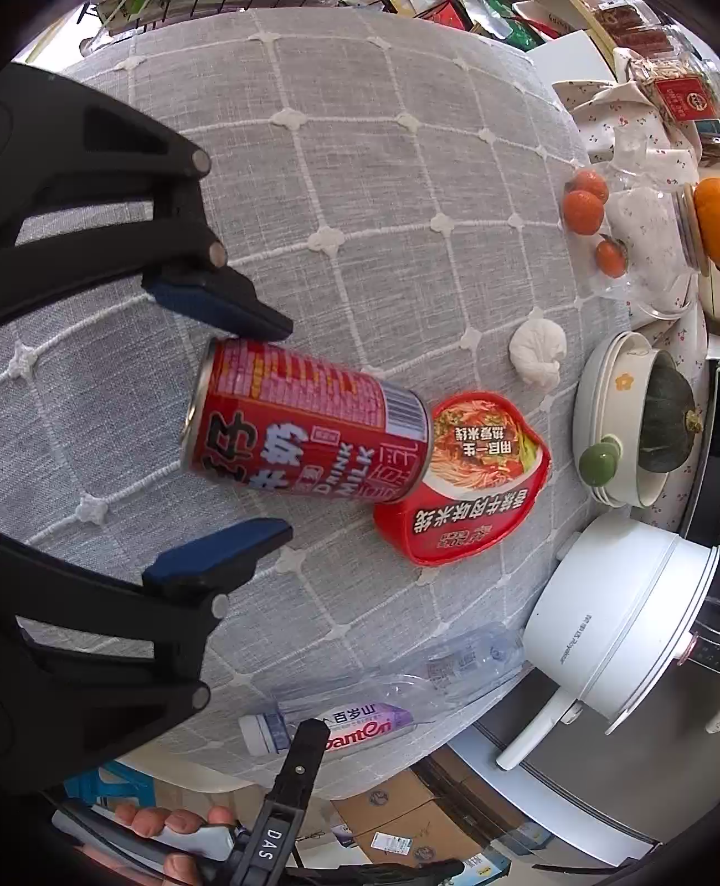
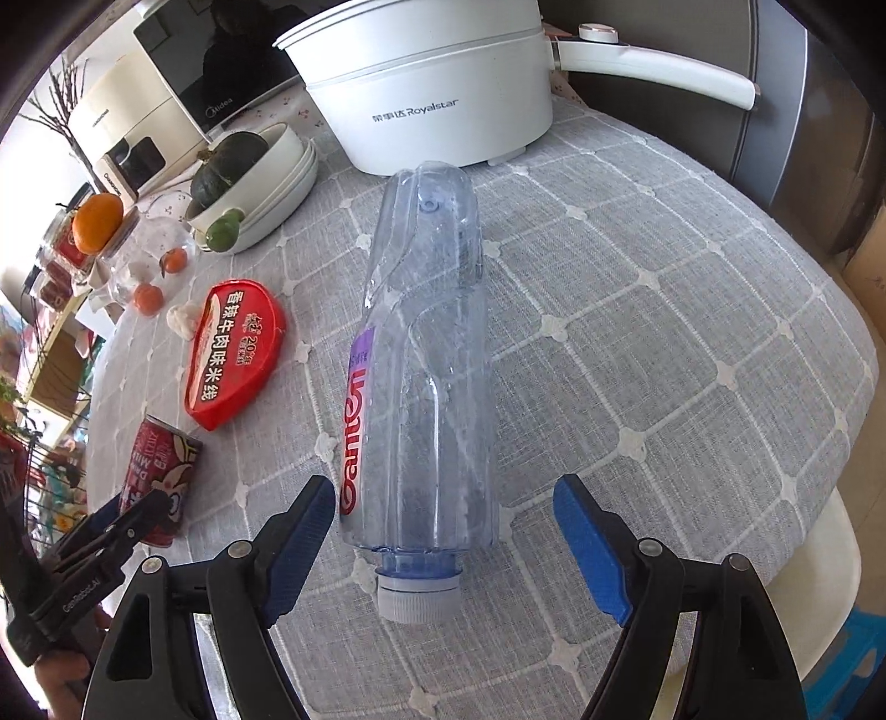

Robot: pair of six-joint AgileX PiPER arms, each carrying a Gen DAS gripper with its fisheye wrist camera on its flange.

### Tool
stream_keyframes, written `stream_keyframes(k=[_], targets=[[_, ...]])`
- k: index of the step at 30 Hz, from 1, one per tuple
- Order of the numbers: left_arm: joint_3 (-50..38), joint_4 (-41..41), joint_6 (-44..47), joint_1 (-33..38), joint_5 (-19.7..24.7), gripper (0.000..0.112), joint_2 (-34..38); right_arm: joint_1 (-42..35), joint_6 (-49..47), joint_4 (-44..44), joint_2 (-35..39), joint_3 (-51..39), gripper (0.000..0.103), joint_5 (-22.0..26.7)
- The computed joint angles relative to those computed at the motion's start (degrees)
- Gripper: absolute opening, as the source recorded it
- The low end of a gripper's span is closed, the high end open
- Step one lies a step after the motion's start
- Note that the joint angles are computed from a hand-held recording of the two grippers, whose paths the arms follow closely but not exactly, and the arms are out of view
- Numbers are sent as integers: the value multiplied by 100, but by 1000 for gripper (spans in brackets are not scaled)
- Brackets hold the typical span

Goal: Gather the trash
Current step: 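Grasp the red can with the left gripper while the right grasps the clear water bottle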

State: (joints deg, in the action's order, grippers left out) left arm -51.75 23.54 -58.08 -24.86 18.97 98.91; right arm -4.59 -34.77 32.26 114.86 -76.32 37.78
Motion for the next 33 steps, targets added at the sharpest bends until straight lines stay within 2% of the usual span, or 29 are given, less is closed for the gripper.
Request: stream_keyframes(k=[1,4,8,16,24,33], targets=[[5,-119,115,3,23,58,-4,-3,-28,21,25,7,83,31],[59,-139,115,-30,60,57,-52,32,-68,1,76,33,82,104],[157,175,-243,-143,151,57,-220,102,-157,-145,-20,186,63,25],[371,1040,-1149,-429,275,56,-826,-111,-716,72,-670,659,63,-306],[310,1641,-1858,-877,587,55,-1058,-594,-1726,738,-1555,1180,63,-351],[63,2293,-2578,-1525,996,55,-1120,-1261,-2688,1391,-2302,1368,63,159]])
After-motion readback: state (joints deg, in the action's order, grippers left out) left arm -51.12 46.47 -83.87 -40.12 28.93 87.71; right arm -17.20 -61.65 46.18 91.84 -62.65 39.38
